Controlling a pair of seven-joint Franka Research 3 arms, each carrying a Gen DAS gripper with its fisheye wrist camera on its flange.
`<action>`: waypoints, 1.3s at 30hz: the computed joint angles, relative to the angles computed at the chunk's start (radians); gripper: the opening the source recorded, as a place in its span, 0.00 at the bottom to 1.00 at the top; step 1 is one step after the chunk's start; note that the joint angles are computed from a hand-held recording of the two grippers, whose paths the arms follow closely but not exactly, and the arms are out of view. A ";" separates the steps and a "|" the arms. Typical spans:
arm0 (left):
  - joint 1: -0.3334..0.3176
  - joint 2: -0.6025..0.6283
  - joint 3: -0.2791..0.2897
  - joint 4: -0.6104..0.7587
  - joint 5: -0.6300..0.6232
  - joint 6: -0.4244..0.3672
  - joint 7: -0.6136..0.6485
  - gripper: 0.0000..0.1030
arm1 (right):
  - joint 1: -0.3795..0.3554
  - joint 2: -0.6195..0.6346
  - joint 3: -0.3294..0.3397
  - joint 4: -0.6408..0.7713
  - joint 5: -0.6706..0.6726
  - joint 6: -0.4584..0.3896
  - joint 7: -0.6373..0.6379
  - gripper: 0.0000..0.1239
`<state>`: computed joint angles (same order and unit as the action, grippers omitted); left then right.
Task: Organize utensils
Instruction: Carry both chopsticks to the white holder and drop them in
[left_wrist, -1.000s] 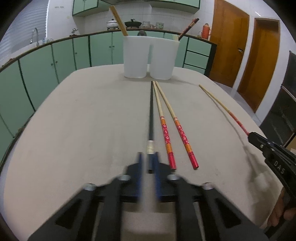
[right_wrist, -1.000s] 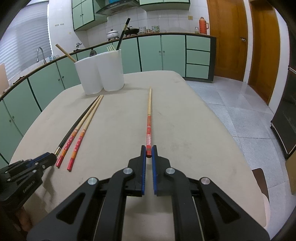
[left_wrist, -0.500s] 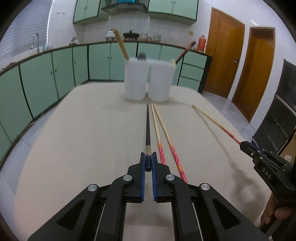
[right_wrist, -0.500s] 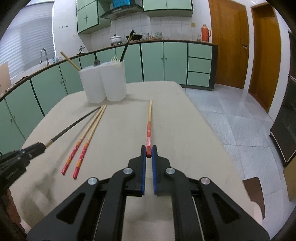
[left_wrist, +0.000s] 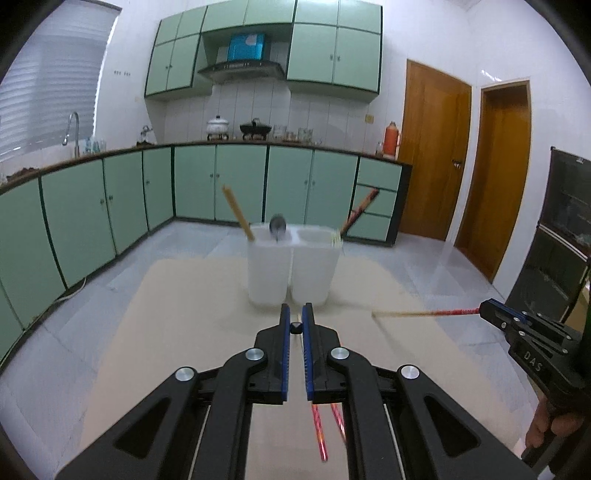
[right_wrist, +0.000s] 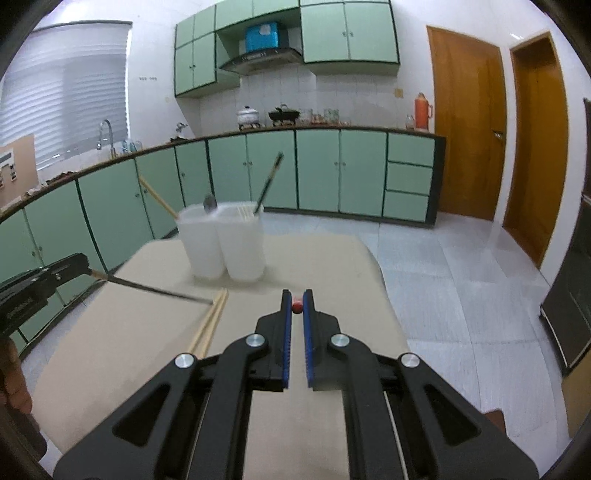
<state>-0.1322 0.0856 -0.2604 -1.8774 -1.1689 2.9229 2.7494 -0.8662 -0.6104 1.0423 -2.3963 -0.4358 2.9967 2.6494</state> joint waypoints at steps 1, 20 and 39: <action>0.000 0.007 0.000 0.019 0.006 -0.003 -0.005 0.06 | -0.003 0.014 -0.009 0.018 -0.005 0.006 -0.013 0.04; 0.055 0.048 -0.015 0.178 0.102 -0.109 -0.101 0.06 | 0.320 0.384 -0.322 0.321 -0.094 -0.087 -0.162 0.04; -0.012 0.418 -0.040 0.813 0.344 -0.073 -0.290 0.06 | 0.524 0.760 -0.450 0.888 -0.557 -0.260 -0.070 0.04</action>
<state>-0.1442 0.5032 -0.3006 -1.0649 -0.8248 2.8495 2.4597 -0.3425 0.1494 0.5920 -1.5085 -0.9932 2.7370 2.5789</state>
